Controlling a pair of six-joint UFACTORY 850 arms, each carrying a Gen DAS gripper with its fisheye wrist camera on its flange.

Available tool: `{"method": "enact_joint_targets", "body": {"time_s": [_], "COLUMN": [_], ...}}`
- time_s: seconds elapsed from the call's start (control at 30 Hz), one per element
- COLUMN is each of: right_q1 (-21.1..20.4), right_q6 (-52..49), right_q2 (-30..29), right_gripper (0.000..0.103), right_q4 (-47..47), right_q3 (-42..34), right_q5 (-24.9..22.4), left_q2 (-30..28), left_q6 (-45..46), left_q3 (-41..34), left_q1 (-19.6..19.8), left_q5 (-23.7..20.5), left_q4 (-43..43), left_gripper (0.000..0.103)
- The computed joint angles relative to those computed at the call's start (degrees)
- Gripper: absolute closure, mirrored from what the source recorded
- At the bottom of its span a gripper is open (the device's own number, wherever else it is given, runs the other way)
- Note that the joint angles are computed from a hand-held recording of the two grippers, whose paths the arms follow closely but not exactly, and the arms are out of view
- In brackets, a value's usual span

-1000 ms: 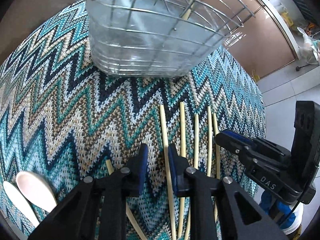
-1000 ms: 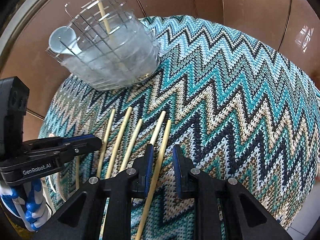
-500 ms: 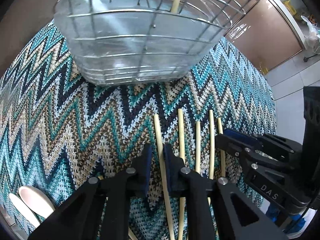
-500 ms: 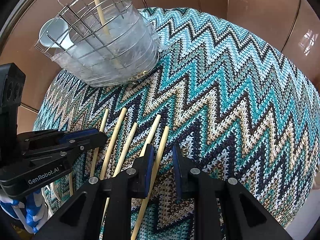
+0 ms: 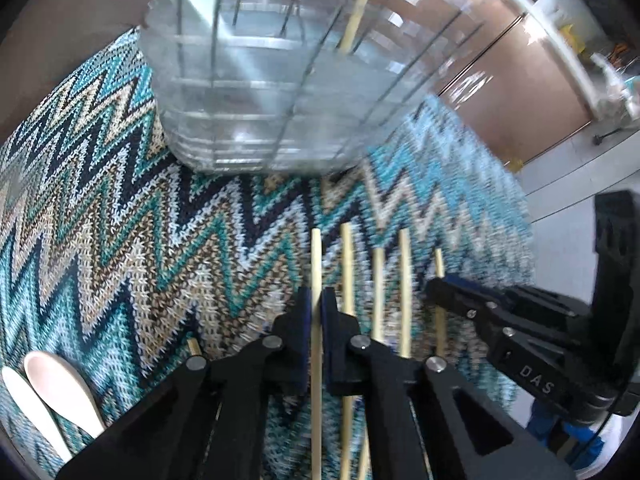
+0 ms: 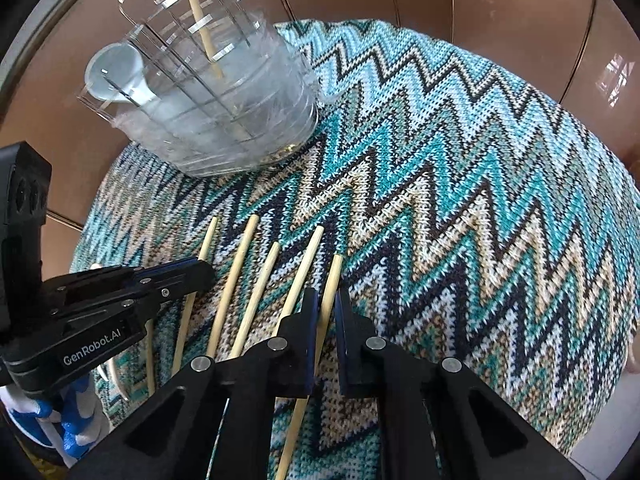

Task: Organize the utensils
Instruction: 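Close left tool on one chopstick while right tool closes on another, then lift both chopsticks and lower them into the wire holder with both tools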

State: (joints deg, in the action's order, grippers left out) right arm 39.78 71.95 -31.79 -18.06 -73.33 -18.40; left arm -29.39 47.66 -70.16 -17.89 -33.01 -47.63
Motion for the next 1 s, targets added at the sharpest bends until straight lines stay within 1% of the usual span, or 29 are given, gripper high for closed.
{"method": "enact_joint_targets", "body": {"time_s": [0.1, 0.17, 0.27, 0.4, 0.5, 0.57, 0.63, 0.67, 0.7, 0.87, 0.9, 1.0], "right_q1": [0.9, 2.0, 4.1, 8.2, 10.7, 12.7, 14.6, 15.5, 16.3, 19.4, 20.1, 21.4], "right_q6": [7.7, 15.2, 23.9, 32.8, 35.6, 38.9, 39.6, 39.7, 39.7, 39.2, 39.6, 39.0], "right_q2": [2.4, 4.4, 6.6, 9.6, 11.0, 13.6, 14.4, 14.8, 15.1, 15.9, 16.0, 16.2], "right_gripper": [0.096, 0.096, 0.096, 0.097, 0.098, 0.098, 0.098, 0.098, 0.098, 0.098, 0.098, 0.098], "right_q4": [-7.7, -15.3, -24.4, -32.9, -35.6, -38.4, -39.2, -39.3, -39.4, -40.4, -41.3, -42.9], "right_q3": [1.7, 3.0, 3.7, 4.7, 4.4, 7.0, 6.9, 6.6, 6.3, 4.2, 3.7, 1.8], "right_q5": [0.8, 0.9, -1.2, -6.0, -9.5, -11.2, -13.7, -15.1, -16.4, -22.1, -23.8, -27.0], "left_q2": [3.3, 6.3, 10.5, 15.7, 18.8, 21.1, 23.3, 24.6, 26.3, 31.1, 31.5, 32.5], "left_q6": [9.1, 15.7, 24.3, 31.0, 33.3, 35.3, 36.3, 37.3, 36.9, 40.5, 41.1, 42.6], "left_q3": [3.3, 6.1, 9.8, 14.0, 16.0, 17.7, 18.8, 19.6, 20.0, 21.6, 21.6, 21.0], "left_q1": [1.1, 1.9, 3.3, 5.0, 7.6, 8.6, 10.1, 10.7, 12.6, 15.7, 16.2, 17.5], "left_q5": [-0.1, 0.0, -0.9, -1.3, -3.5, -4.3, -5.3, -5.6, -7.1, -9.2, -9.5, -10.6], "left_q4": [-9.2, -15.4, -23.0, -29.0, -30.6, -32.4, -32.6, -33.5, -32.2, -35.2, -35.8, -37.7], "left_gripper": [0.099, 0.099, 0.099, 0.099, 0.099, 0.099, 0.099, 0.099, 0.099, 0.099, 0.099, 0.099]}}
